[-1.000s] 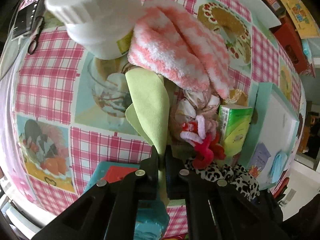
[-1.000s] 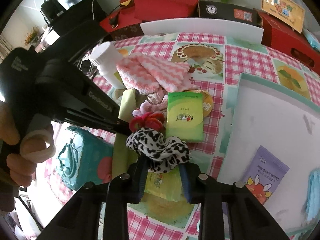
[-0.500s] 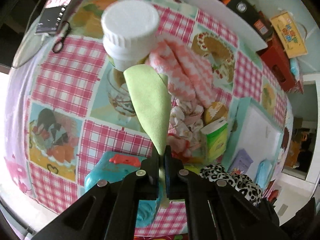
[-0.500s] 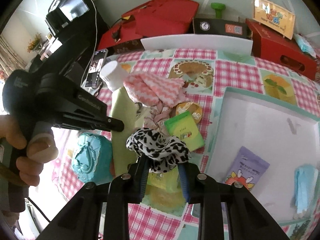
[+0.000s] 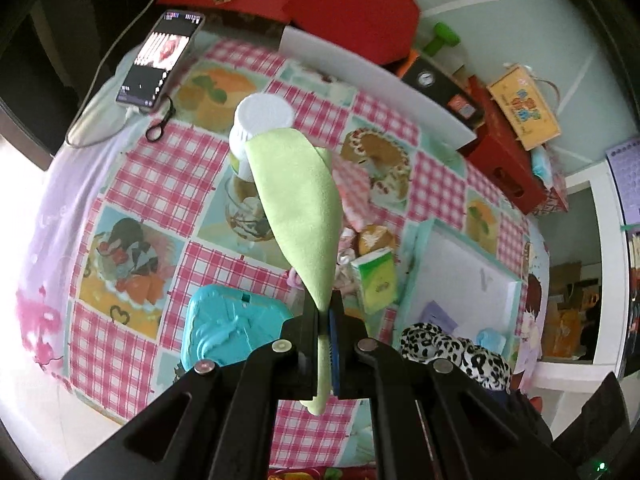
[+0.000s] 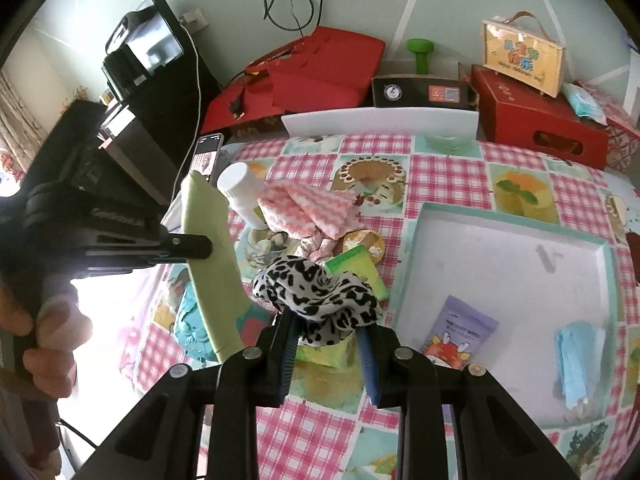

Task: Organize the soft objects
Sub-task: 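Carry the scrunchie over the tray with the right tool while the left tool carries the green cloth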

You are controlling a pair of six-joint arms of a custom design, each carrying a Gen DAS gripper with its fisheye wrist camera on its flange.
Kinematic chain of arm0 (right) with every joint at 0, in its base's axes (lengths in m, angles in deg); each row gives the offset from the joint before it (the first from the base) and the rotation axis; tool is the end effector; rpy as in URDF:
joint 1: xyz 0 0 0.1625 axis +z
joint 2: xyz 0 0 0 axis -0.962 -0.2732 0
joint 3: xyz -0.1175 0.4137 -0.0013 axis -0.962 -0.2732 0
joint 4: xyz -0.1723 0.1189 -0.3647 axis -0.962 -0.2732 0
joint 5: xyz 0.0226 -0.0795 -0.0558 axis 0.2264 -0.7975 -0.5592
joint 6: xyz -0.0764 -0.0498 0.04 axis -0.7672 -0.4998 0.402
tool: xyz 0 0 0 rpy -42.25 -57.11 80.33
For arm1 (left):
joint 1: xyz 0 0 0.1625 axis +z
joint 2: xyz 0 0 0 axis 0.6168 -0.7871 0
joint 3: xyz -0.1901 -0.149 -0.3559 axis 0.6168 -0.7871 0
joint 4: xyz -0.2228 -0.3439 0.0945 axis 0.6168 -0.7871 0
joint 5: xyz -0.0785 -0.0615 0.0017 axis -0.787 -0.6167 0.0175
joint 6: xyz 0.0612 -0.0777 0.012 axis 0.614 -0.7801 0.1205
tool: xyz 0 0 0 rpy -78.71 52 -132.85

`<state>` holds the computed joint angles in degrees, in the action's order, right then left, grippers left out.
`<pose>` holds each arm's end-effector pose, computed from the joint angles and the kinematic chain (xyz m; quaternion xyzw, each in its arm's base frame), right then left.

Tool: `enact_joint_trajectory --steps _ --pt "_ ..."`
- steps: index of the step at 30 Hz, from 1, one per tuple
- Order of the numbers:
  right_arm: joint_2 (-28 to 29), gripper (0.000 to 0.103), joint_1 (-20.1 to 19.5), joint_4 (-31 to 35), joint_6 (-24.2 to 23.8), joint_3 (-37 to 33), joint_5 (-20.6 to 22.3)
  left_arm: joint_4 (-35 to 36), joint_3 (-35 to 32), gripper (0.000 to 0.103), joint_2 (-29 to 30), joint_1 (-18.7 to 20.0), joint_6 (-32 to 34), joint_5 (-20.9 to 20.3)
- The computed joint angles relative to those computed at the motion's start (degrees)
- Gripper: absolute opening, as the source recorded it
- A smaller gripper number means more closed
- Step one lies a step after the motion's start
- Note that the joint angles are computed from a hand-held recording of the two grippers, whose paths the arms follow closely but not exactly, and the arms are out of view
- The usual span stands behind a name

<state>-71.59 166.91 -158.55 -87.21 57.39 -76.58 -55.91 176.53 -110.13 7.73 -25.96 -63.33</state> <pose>0.1312 -0.5096 0.2155 0.2096 -0.9413 0.1979 0.1755 -0.2674 -0.5454 0.0962 -0.1275 0.9458 -0.1835 0.2356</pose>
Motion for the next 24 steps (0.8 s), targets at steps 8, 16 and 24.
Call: enact_joint_trajectory --steps 8,16,24 --pt "-4.55 0.030 -0.96 0.12 0.38 2.07 0.20 -1.41 2.50 0.004 -1.43 -4.31 -1.57 1.49" --pt "-8.26 0.030 -3.16 -0.23 2.12 3.18 0.84 -0.97 2.82 0.004 -0.83 -7.37 -2.97 1.60" --pt "-11.96 0.030 -6.78 -0.89 3.63 3.90 1.53 0.70 0.79 0.004 1.46 -9.19 -2.97 1.67"
